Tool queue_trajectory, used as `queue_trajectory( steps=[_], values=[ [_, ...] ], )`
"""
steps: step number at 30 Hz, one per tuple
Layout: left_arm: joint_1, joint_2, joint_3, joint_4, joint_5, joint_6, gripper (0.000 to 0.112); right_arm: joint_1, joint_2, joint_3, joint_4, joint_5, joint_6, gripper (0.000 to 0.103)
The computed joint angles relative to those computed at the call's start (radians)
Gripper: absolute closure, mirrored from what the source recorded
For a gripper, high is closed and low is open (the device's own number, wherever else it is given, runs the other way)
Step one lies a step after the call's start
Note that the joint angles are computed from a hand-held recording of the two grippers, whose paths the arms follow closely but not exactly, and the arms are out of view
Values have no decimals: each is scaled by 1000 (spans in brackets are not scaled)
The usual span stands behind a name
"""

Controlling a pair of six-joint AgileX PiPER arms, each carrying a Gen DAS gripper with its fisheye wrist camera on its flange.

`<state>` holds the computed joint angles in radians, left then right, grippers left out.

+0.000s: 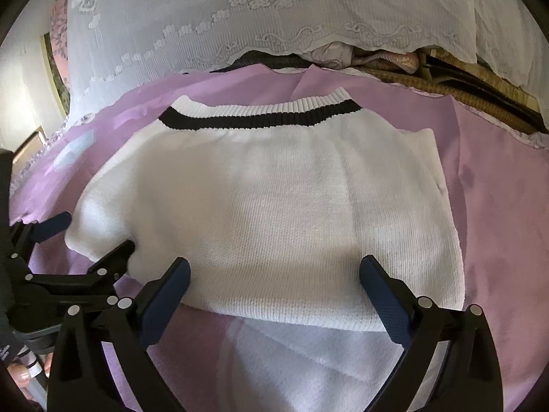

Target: Fold small clothes

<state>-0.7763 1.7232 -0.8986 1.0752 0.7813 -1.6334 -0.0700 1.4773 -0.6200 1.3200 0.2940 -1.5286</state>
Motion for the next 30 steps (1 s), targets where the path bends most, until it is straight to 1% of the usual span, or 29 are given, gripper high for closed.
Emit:
queue_trajectory(
  steps=[3,5,8,10,11,15,17,21,24,27,30],
  values=[
    [0,0,0,0,0,0,13,-87,-21,27,133,94,-127,4],
    [0,0,1,2,0,-1,13,-152,-29,39,183,154,-162,4],
    [1,0,2,1,-1,-1,13,-275,5,26,155,282,-104,4],
    [1,0,2,1,-1,-1,13,-344,18,30,170,358,-110,4],
    [1,0,2,1,-1,-1,13,-368,16,40,184,381,-119,4],
    [0,-1,2,1,-2,-1,13,-441,-1,73,188,442,-130,4],
    [1,-1,3,2,-2,-2,13,-465,-12,85,178,448,-124,4],
    [2,-3,6,5,-5,-8,13,-579,-9,102,116,525,-83,4],
    [0,-13,9,6,-2,-15,13,-632,4,102,75,566,-59,4],
    [-3,-22,15,12,1,-28,13,-643,-2,107,55,568,-47,4],
    [0,-30,20,13,-2,-34,13,-638,24,84,42,564,0,4]
  ],
)
